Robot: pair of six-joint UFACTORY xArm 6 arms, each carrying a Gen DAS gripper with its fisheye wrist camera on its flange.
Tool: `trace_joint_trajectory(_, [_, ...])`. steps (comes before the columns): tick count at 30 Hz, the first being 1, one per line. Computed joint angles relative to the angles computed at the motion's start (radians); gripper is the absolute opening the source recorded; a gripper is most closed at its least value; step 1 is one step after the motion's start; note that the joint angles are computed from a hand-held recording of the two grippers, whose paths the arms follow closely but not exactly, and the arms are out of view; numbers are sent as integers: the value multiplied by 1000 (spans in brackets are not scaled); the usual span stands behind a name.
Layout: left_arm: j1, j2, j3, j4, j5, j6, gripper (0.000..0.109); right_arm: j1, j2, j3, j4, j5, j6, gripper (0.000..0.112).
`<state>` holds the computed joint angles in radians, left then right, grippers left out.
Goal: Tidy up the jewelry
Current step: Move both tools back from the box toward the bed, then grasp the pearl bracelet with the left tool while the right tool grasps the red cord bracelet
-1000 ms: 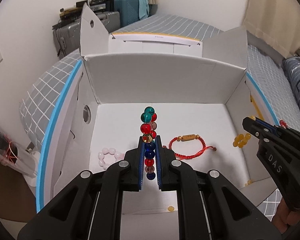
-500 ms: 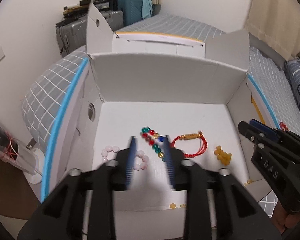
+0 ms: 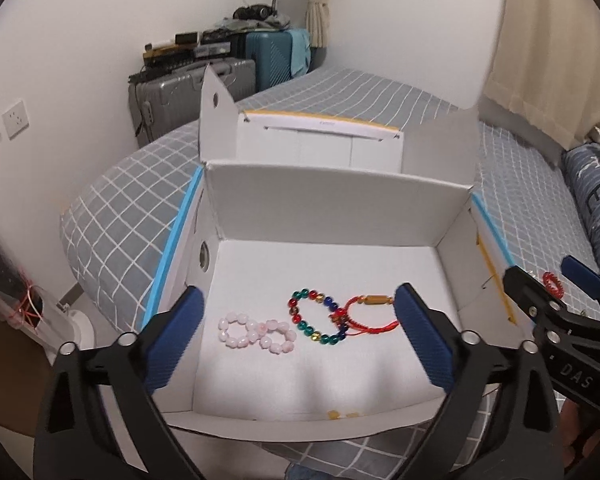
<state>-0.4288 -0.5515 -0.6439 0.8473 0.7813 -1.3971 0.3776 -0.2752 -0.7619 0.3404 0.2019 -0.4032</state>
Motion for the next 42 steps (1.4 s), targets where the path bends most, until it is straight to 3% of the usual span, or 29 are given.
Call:
trace_joint_trajectory(12, [-147, 167, -176, 27, 19, -22, 97, -219, -137, 71, 69, 35, -160, 95])
trace_joint_trajectory(21, [-264, 448, -457, 29, -1, 28, 97, -451, -119, 30, 240, 104, -371, 95])
trace_joint_trajectory(27, [-286, 723, -728, -30, -34, 148, 97, -567, -1, -41, 353, 127, -504, 95])
trace_joint_trajectory(33, [-264, 1016, -1030, -192, -68, 330, 97, -612, 163, -129, 415, 130, -573, 95])
trace_joint_trajectory(37, [-248, 1216, -1270, -292, -31, 456, 97, -624, 274, -195, 428, 136, -595, 95])
trace_joint_trajectory(42, [-239, 1470, -1637, -378, 97, 584, 97, -642, 405, -283, 397, 153, -580, 95])
